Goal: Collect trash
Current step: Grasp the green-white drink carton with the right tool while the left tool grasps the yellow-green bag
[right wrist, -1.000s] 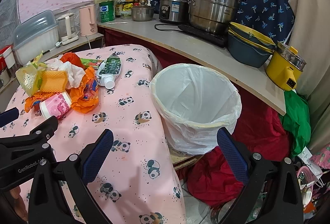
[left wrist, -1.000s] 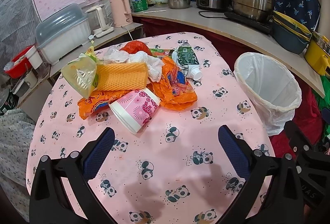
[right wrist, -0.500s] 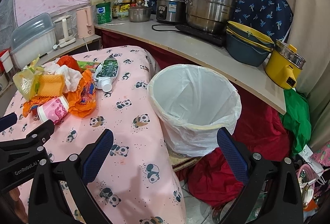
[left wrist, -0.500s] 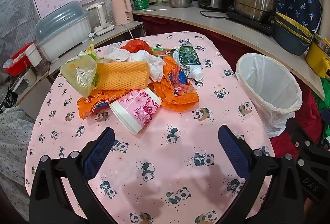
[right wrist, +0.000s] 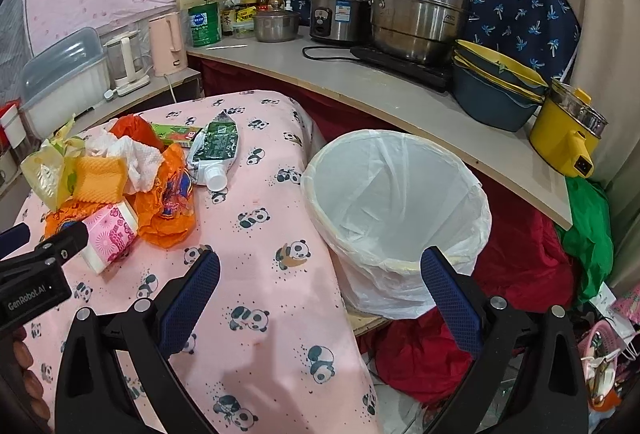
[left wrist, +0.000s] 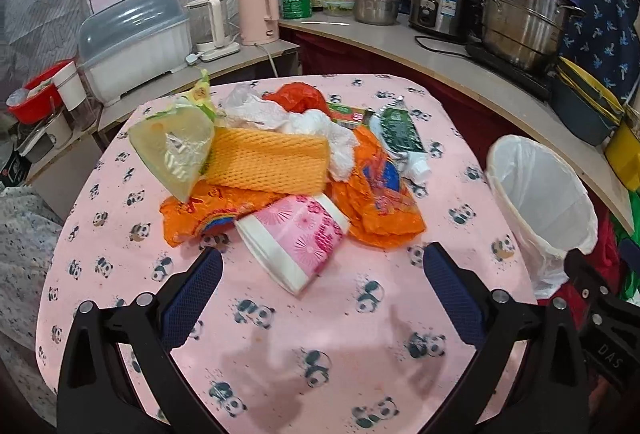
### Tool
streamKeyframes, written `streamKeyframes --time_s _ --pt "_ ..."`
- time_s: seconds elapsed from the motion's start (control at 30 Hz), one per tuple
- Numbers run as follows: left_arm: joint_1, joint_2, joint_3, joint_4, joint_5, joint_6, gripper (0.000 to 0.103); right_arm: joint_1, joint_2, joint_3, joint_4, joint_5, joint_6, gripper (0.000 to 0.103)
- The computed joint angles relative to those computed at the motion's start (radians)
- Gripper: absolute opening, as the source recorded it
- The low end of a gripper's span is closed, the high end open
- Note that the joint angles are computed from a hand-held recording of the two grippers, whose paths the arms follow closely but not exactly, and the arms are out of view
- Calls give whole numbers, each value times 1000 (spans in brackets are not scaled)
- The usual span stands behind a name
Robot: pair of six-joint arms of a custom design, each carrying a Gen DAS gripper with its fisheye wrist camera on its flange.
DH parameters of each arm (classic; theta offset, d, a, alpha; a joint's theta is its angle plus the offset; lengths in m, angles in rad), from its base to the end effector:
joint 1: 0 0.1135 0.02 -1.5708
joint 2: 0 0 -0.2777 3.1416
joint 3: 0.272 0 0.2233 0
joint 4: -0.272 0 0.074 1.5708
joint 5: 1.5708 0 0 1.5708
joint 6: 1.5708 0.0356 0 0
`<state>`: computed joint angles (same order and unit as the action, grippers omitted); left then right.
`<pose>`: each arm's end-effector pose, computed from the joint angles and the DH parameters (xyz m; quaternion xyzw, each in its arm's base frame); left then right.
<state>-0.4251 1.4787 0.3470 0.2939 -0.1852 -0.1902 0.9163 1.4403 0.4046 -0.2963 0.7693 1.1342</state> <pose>0.1969 -0.0819 0.1398 0.0760 0.9271 -0.0258 0.3662 0.1223 0.1188 0.1377 0.1445 0.9100 -0.0989 0.3758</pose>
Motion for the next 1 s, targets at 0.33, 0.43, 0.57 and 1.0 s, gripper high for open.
streamKeyframes --time_s 0.33,0.43,0.57,1.0 --pt "384 214 198 37 179 173 96 -228 219 147 326 -130 -353 96" --pt "474 269 263 18 271 179 96 -271 302 219 370 -167 -404 96" --pt "530 363 371 -32 337 175 96 -315 406 316 398 -221 -440 96" --pt "577 503 554 -136 462 197 36 -439 672 622 370 -321 -517 96"
